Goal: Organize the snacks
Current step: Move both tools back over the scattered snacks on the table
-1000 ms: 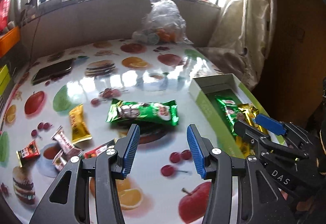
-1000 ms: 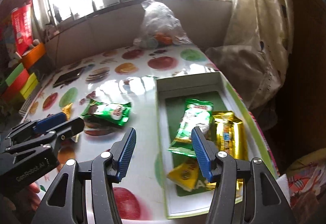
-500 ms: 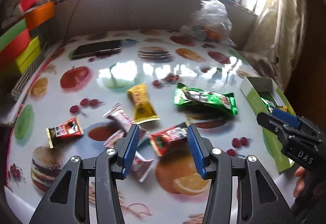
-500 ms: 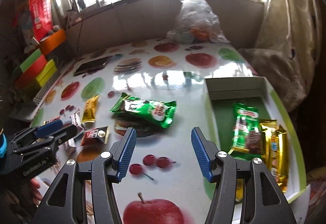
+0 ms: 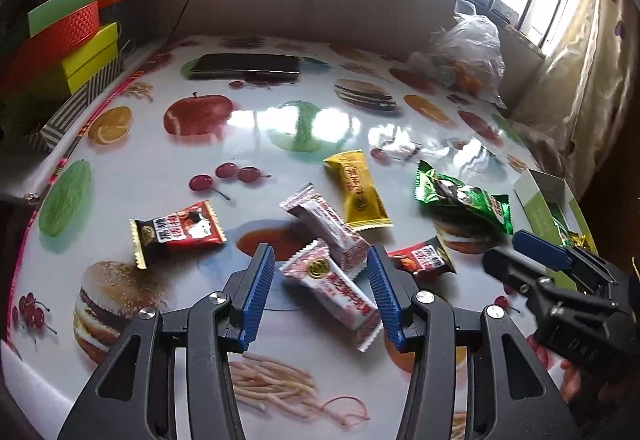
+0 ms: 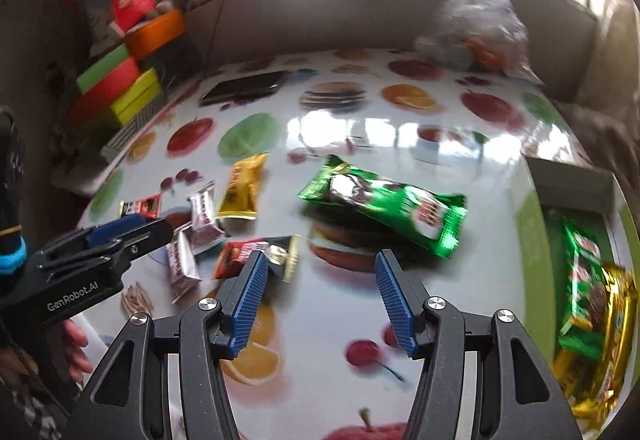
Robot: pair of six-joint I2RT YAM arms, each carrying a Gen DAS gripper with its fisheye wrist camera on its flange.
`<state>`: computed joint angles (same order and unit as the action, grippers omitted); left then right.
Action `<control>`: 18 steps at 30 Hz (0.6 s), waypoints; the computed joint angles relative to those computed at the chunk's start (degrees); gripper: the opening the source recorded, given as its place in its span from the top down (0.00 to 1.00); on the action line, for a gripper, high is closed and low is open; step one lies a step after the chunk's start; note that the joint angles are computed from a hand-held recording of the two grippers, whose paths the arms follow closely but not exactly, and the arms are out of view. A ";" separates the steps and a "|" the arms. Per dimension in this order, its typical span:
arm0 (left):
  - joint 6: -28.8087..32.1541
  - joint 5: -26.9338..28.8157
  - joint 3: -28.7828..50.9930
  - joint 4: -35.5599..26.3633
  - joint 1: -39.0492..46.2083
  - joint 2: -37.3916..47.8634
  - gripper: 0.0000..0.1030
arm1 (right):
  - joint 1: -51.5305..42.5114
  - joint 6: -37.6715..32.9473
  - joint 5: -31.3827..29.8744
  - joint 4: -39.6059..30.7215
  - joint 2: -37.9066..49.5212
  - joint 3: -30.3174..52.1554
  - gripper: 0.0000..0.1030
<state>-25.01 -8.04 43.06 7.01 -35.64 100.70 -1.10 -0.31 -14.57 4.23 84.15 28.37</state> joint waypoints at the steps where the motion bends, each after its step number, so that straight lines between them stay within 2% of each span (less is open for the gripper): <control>1: 0.16 0.15 -0.13 0.10 0.24 -0.11 0.52 | 0.73 -0.34 -0.14 0.18 0.50 0.27 0.45; 6: 0.15 0.69 -0.53 0.32 1.97 -0.05 0.52 | 4.94 0.43 2.02 0.68 5.33 2.79 0.45; 13: 0.57 1.43 -0.50 0.72 2.51 0.87 0.52 | 7.61 0.09 2.52 3.06 10.12 4.84 0.45; 18: 0.68 1.67 0.62 0.21 2.48 1.73 0.52 | 8.43 -0.69 2.97 2.30 14.03 7.16 0.45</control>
<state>-24.33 -6.37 43.68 7.22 -33.16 102.43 7.33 -0.99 -11.59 6.52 98.18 35.53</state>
